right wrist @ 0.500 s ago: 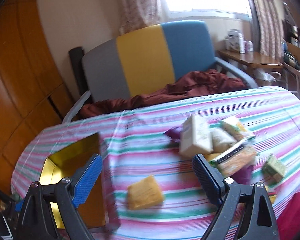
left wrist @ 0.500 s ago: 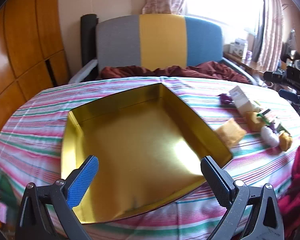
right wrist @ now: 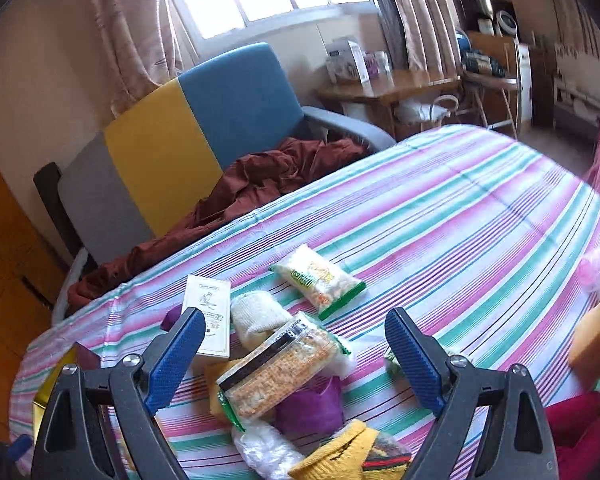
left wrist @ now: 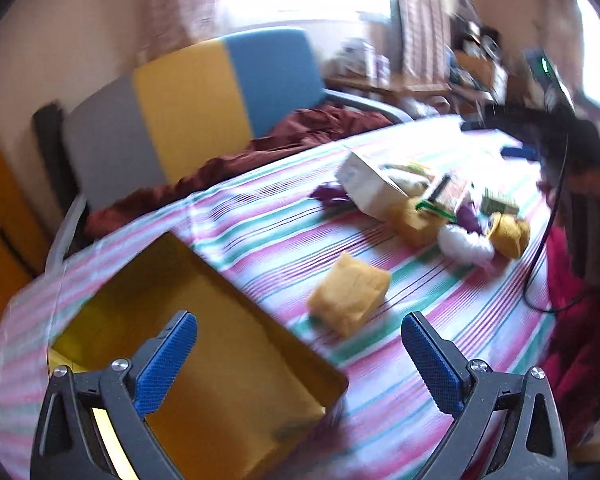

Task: Organize objects
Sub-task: 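Grasp the yellow sponge with the left tool while the right tool approaches the yellow knitted sock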

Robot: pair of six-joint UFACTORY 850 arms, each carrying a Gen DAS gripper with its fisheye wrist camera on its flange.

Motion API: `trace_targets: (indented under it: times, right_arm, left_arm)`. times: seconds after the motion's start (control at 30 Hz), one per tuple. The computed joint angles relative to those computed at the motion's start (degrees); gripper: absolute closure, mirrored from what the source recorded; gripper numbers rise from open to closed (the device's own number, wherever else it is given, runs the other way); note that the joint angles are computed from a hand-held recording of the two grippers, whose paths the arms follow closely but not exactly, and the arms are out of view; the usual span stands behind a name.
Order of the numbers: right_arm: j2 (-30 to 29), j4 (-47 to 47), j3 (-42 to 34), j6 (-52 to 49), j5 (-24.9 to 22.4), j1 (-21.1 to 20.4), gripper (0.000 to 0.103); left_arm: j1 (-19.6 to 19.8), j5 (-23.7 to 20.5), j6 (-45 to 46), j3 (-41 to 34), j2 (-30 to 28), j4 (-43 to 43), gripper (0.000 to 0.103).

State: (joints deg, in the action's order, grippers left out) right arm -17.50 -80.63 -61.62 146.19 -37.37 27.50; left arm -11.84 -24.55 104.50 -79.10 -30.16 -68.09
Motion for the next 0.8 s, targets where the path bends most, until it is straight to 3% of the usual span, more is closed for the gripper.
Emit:
trace_targets:
  times: [0.17, 0.4, 0.5, 0.67, 0.8]
  right_arm:
    - [0.68, -1.94, 1.47, 3.77, 4.58, -1.36, 0.010]
    - [1.59, -4.44, 3.09, 9.02, 6.38, -2.11, 0.010]
    - [1.62, -4.51, 3.20, 9.49, 7.09, -2.38, 0.010]
    - [1.30, -3.28, 2.75, 7.90, 7.33, -2.56, 0.010]
    - [0.93, -2.06, 2.39, 6.37, 8.53, -3.04, 0.010]
  left_arm:
    - [-3.99, 0.16, -12.72, -6.55, -5.58, 17.27, 0.000]
    - [-7.37, -0.57, -31.14, -14.22, -12.34, 36.38, 0.004]
    - [-8.55, -1.35, -38.10, -16.86, -14.39, 43.70, 0.013]
    - [-9.80, -4.89, -42.43, -20.01, -16.60, 48.49, 0.032]
    - [-10.49, -0.07, -39.29, -15.20, -13.65, 46.42, 0.044]
